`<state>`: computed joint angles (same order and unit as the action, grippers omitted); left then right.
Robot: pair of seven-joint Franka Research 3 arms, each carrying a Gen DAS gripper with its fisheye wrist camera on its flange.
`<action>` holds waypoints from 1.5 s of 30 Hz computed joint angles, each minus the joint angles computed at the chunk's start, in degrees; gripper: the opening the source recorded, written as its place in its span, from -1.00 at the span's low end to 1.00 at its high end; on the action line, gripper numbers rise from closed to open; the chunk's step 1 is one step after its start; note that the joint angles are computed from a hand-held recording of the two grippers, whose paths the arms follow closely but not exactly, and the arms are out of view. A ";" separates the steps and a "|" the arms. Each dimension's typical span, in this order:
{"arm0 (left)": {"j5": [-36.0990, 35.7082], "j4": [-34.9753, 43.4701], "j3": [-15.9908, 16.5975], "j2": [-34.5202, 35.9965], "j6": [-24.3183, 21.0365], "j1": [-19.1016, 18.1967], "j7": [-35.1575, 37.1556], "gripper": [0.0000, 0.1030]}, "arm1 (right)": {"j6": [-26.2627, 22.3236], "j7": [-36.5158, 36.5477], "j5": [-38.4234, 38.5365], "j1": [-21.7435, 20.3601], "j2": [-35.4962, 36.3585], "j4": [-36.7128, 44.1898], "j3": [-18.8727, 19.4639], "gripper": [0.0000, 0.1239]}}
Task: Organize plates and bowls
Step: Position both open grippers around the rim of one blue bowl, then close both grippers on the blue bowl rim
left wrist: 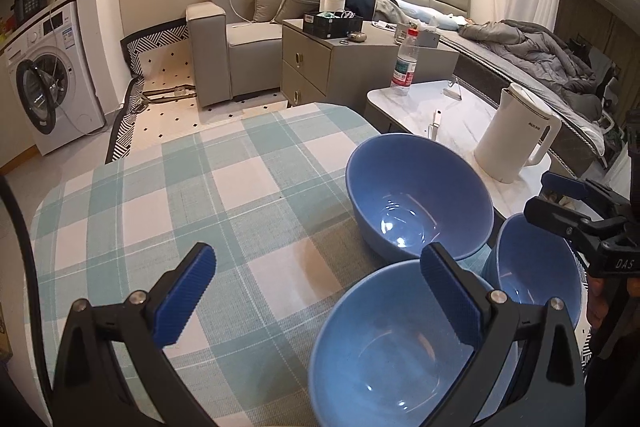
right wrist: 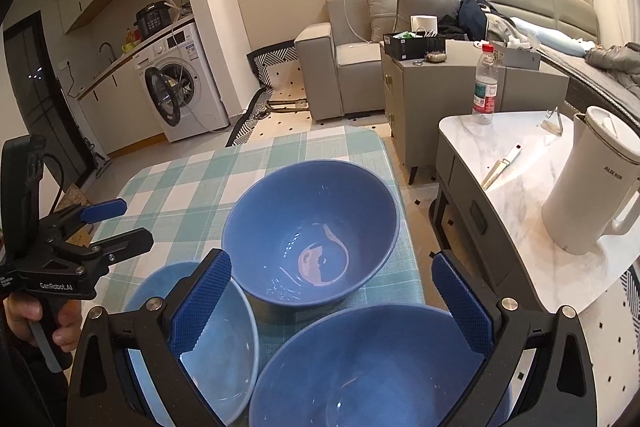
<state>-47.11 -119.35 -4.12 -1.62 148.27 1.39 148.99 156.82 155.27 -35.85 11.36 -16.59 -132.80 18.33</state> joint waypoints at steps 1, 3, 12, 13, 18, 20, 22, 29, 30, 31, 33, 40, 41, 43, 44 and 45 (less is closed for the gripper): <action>0.20 0.24 -0.20 0.30 0.45 -0.17 -0.11 1.00 | 0.43 -0.79 0.65 0.31 0.25 -0.01 -0.47 0.65; 0.19 0.88 -0.49 1.00 0.65 -0.34 0.20 1.00 | 0.81 -2.26 1.96 0.67 0.73 0.03 -1.20 0.65; 2.56 3.90 -2.42 4.21 0.72 0.20 -2.92 0.95 | 0.52 -6.49 6.80 1.22 2.98 1.05 -3.17 0.56; 2.44 4.01 -2.60 4.29 0.70 0.30 -2.81 0.95 | 0.30 -7.01 7.31 1.41 3.31 1.24 -3.40 0.47; 4.47 4.83 -3.24 5.00 -0.28 0.34 -3.90 0.61 | 0.19 -9.37 9.55 2.46 4.91 1.90 -4.63 0.22; 5.59 4.90 -3.54 5.21 -0.44 0.25 -4.09 0.42 | 0.08 -10.27 10.57 2.86 5.49 2.16 -5.11 0.15; 6.57 5.12 -3.79 5.53 -0.70 0.15 -4.38 0.28 | -0.01 -11.16 11.77 3.22 6.03 2.32 -5.66 0.04; 8.94 6.42 -4.60 7.08 -2.74 0.28 -5.92 0.01 | -0.78 -13.69 14.40 4.18 7.56 3.13 -7.05 -0.10; 9.16 6.76 -4.68 7.35 -3.41 0.37 -6.10 -0.02 | -0.83 -13.77 14.51 4.21 7.72 3.21 -7.14 -0.11; 9.40 7.07 -4.77 7.56 -4.00 0.43 -6.38 -0.04 | -0.87 -13.82 14.59 4.26 7.78 3.21 -7.22 -0.12; 10.20 7.80 -4.87 8.21 -5.00 0.53 -7.57 -0.08 | -0.84 -14.02 14.80 4.34 7.94 3.27 -7.38 -0.12; 12.56 9.72 -5.50 10.07 -7.40 1.13 -11.03 -0.22 | -1.41 -13.63 15.13 4.39 8.60 3.73 -7.83 -0.12; 12.76 10.00 -5.60 10.34 -7.74 1.23 -11.22 -0.23 | -1.33 -13.71 15.32 4.42 8.68 3.72 -7.98 -0.12; 13.52 10.58 -5.76 10.83 -8.46 1.32 -12.09 -0.30 | -1.56 -14.01 15.85 4.50 8.96 3.93 -8.24 -0.12; 13.71 10.92 -5.86 11.07 -8.91 1.41 -12.45 -0.32 | -1.56 -13.90 15.88 4.48 9.04 3.94 -8.33 -0.12; 14.07 11.18 -5.95 11.25 -9.12 1.42 -12.85 -0.33 | -1.40 -13.86 16.07 4.53 9.09 3.88 -8.40 -0.12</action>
